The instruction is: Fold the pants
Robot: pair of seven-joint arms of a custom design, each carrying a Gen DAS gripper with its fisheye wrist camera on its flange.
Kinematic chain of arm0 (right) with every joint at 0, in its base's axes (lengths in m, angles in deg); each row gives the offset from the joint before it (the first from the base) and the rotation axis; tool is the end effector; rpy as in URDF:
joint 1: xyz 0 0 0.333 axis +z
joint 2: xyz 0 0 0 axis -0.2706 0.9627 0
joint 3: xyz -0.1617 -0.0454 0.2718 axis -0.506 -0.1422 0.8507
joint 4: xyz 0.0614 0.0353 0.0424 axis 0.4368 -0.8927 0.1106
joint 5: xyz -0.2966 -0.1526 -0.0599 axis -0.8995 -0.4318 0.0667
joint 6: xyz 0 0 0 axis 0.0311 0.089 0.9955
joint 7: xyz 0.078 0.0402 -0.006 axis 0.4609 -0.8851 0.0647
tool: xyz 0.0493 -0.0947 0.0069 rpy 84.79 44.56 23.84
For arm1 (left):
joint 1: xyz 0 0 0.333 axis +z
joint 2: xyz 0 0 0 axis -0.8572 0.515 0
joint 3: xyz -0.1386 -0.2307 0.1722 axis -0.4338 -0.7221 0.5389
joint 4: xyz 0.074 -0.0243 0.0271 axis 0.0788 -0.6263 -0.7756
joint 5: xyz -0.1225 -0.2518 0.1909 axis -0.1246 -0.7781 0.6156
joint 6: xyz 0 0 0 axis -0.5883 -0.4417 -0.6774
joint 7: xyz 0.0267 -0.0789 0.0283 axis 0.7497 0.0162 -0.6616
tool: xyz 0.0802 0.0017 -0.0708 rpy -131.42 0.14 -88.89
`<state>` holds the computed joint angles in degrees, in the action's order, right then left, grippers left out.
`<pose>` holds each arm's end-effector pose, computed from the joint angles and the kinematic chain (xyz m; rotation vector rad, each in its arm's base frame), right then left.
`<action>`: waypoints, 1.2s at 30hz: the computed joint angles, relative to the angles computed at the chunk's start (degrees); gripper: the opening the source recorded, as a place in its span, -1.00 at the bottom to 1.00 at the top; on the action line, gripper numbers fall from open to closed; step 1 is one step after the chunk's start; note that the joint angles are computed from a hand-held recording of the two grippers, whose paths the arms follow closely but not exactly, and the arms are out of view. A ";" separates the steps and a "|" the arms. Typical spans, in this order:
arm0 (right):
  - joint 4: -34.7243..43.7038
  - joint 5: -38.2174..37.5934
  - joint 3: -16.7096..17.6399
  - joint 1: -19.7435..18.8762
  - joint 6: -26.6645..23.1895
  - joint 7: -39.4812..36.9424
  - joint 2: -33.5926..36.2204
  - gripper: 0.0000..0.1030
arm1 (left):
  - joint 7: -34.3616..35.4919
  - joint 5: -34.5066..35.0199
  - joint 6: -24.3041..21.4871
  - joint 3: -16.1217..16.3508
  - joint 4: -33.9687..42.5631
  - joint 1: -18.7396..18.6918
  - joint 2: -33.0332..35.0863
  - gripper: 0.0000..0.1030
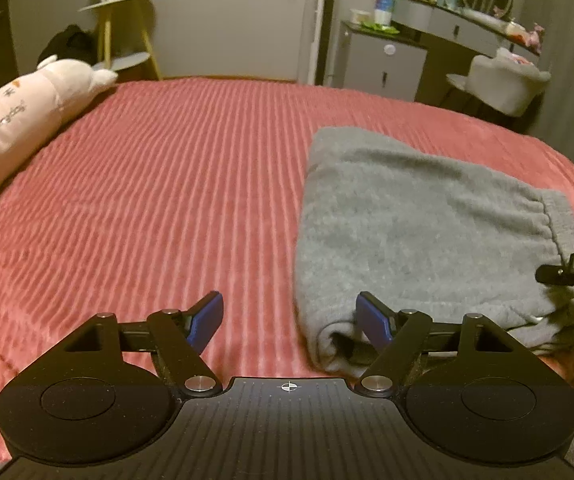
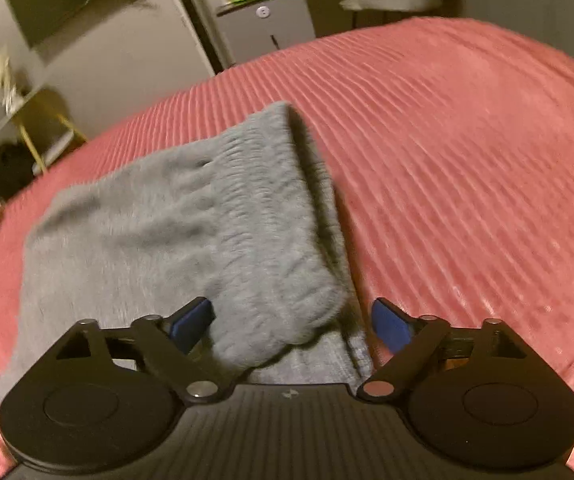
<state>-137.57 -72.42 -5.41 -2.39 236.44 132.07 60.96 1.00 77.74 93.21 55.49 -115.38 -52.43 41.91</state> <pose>0.6632 0.2162 0.4927 -1.8457 1.6449 -0.1843 0.4498 -0.0636 0.5301 -2.1500 1.2435 -0.5750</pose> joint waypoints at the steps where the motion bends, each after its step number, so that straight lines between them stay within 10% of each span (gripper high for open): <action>1: -0.41 1.00 0.49 -0.52 0.19 -0.24 -0.20 0.75 | 0.12 0.12 0.24 -0.04 0.31 -0.04 0.39 0.56; 11: -0.54 -0.26 -0.50 0.62 0.81 2.05 0.50 0.86 | -0.80 7.79 3.04 0.23 8.27 -1.26 9.12 0.69; 15: 0.21 0.66 0.07 -0.07 -0.20 2.66 1.14 0.89 | 3.80 9.07 -6.58 1.50 13.62 -4.94 17.15 0.68; 20: -0.73 2.19 0.70 -0.68 0.24 2.32 0.72 0.91 | -2.77 5.26 1.46 5.59 8.63 -5.26 15.18 0.72; 31: -16.76 12.45 6.34 -3.96 25.83 -1.02 -6.45 0.90 | -6.46 16.84 -3.57 6.02 18.83 -5.53 18.73 0.65; 36: -14.60 6.04 2.97 -1.20 21.09 3.23 -5.63 0.40 | 7.56 8.20 -3.01 7.08 29.24 -6.58 27.68 0.65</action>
<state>-152.17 -66.38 -2.44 -3.59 257.53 135.29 55.33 8.57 85.94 90.20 62.57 -86.14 -59.02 69.58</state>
